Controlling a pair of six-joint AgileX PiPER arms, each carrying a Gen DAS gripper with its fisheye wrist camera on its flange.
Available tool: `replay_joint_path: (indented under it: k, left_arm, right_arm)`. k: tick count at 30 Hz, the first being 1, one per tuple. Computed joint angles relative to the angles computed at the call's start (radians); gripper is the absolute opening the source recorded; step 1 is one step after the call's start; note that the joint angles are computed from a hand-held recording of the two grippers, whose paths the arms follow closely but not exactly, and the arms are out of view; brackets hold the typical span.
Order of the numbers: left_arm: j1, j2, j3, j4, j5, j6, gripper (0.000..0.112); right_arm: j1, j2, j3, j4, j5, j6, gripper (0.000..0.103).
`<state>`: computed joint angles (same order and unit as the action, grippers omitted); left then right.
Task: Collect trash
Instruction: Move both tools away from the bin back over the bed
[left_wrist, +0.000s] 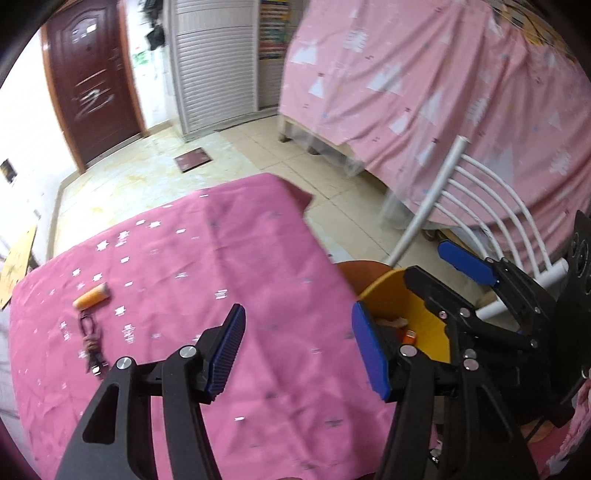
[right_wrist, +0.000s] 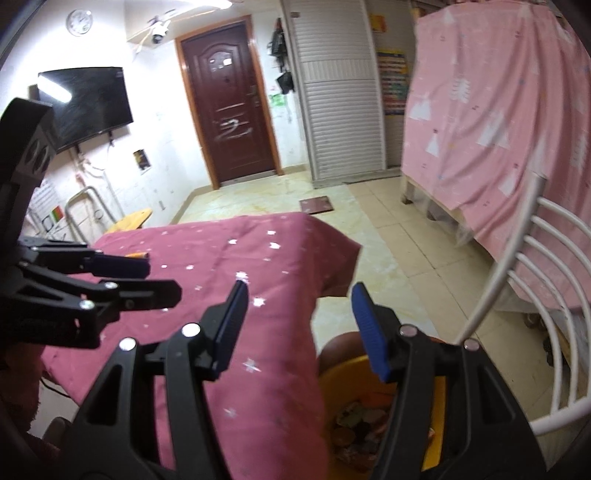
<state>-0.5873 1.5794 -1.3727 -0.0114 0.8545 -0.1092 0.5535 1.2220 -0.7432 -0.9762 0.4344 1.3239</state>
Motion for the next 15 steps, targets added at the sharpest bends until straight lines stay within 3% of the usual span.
replay_joint_path:
  k: [15]
  left_arm:
    - [0.303, -0.035, 0.065, -0.091, -0.016, 0.151, 0.053]
  right_arm:
    - [0.083, 0.259, -0.268, 0.143, -0.024, -0.218, 0.056]
